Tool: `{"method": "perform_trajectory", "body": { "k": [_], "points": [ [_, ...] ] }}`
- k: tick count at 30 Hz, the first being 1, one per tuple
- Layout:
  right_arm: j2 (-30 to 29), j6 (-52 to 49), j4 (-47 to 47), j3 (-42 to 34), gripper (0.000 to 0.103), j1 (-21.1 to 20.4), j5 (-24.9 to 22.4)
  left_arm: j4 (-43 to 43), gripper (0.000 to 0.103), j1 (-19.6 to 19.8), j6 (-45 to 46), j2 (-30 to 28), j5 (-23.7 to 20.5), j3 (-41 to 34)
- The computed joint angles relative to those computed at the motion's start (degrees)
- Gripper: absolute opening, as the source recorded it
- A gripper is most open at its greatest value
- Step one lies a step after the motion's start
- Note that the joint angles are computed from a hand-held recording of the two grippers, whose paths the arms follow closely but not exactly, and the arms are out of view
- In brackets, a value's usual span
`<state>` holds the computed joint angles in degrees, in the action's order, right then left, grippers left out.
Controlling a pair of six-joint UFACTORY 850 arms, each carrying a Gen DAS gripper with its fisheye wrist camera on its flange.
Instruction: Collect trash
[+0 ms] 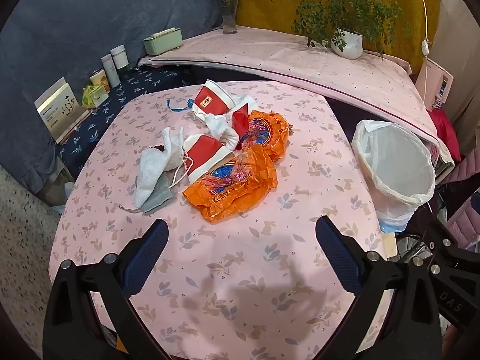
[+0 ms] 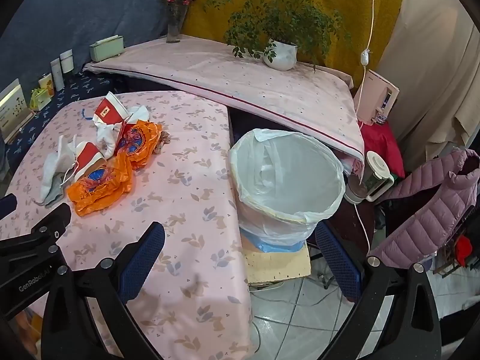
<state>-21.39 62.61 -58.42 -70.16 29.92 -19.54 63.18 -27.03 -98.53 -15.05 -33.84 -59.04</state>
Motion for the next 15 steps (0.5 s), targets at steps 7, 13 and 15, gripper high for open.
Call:
{"method": "perform_trajectory", "body": {
  "k": [7, 13, 15],
  "points": [
    [-0.08, 0.73, -0.91, 0.06, 0.096, -0.06, -0.04, 0.37, 0.093, -0.06, -0.16, 0.2, -0.08, 0.14],
    [0.6, 0.94, -0.97, 0.12, 0.096, 0.29, -0.6, 0.49, 0.092, -0.77, -0.79, -0.73, -0.17, -0.48],
    [-0.23, 1.15, -1.14, -0.21, 0.096, -0.33, -0.26, 0.61, 0.092, -0.99, -1.0, -0.78, -0.31, -0.51]
  ]
}}
